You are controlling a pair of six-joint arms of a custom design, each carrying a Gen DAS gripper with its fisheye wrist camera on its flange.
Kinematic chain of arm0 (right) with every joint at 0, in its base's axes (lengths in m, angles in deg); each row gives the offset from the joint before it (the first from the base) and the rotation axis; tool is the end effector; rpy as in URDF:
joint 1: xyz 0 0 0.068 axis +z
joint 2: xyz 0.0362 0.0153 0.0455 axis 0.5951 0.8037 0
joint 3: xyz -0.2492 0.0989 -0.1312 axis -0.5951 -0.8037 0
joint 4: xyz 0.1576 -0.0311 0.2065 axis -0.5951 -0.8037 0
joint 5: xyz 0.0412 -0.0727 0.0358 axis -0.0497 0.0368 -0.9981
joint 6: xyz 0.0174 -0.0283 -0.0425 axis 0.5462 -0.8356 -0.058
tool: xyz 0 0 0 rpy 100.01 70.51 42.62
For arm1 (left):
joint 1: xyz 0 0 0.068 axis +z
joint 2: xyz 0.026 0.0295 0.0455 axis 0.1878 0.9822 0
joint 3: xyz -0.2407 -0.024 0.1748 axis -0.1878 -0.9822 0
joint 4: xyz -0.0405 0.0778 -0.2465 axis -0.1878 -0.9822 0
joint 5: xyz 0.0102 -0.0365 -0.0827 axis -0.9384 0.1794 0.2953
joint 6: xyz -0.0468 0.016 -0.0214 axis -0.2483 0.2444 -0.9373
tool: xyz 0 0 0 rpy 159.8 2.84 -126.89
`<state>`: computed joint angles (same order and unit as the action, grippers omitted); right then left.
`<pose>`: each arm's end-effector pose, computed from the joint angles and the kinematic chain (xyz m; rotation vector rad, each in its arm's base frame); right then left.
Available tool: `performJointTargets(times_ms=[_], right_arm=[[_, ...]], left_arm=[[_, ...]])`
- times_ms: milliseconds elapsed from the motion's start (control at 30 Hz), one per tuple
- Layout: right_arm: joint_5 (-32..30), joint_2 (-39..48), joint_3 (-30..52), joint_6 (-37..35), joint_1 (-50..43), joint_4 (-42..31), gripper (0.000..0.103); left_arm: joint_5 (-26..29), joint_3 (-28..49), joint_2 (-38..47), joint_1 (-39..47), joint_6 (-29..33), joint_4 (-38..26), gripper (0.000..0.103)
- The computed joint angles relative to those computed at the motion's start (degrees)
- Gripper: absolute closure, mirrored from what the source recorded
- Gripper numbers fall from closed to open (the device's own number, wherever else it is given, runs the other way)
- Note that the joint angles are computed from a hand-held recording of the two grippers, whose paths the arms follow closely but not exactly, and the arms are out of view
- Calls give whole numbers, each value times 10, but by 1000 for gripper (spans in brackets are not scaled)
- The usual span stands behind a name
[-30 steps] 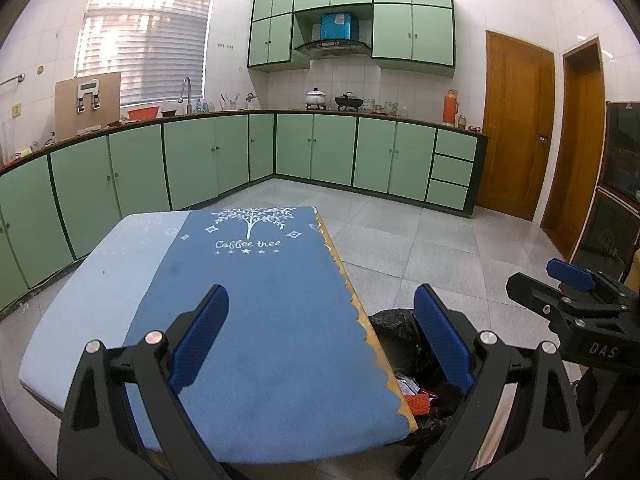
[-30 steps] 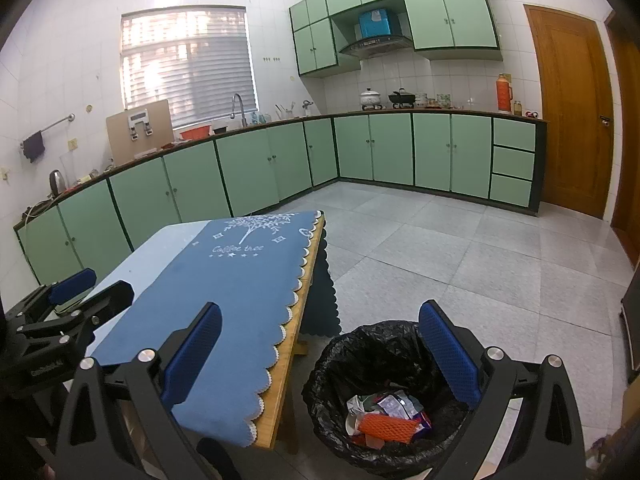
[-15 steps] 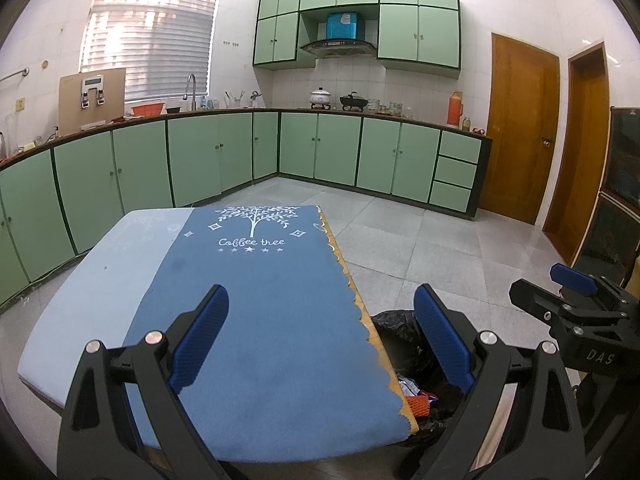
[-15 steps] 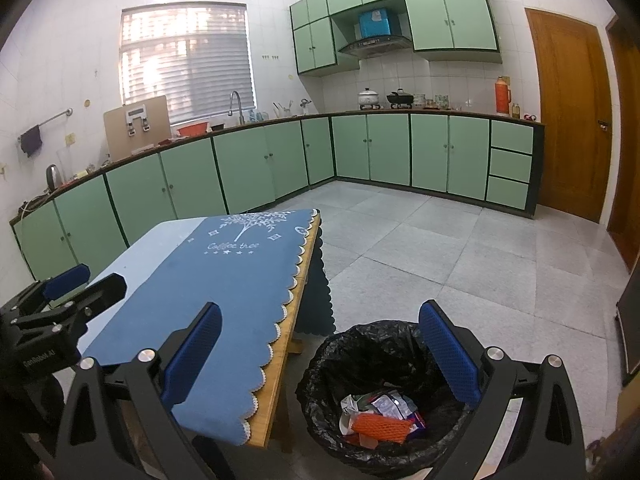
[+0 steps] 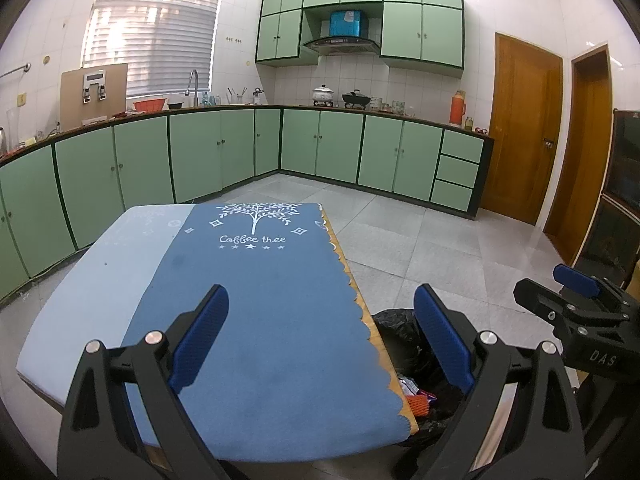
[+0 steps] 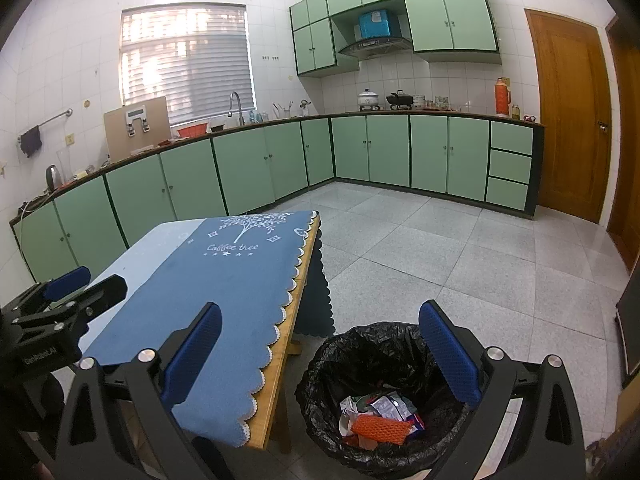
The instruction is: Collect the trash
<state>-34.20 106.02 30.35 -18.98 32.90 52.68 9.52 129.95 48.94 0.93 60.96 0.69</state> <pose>0.2985 -0.0104 0.2607 -0.0629 2.0255 0.2233 0.3286 -0.0563 0.2639 0.0650 2.0169 -0.1385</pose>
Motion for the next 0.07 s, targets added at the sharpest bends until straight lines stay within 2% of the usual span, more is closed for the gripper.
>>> performJointTargets(times_ms=[67], right_arm=[[0,0,-1,0,0,0,6]], left_arm=[[-4,3,2,-3,-1,-1,12]])
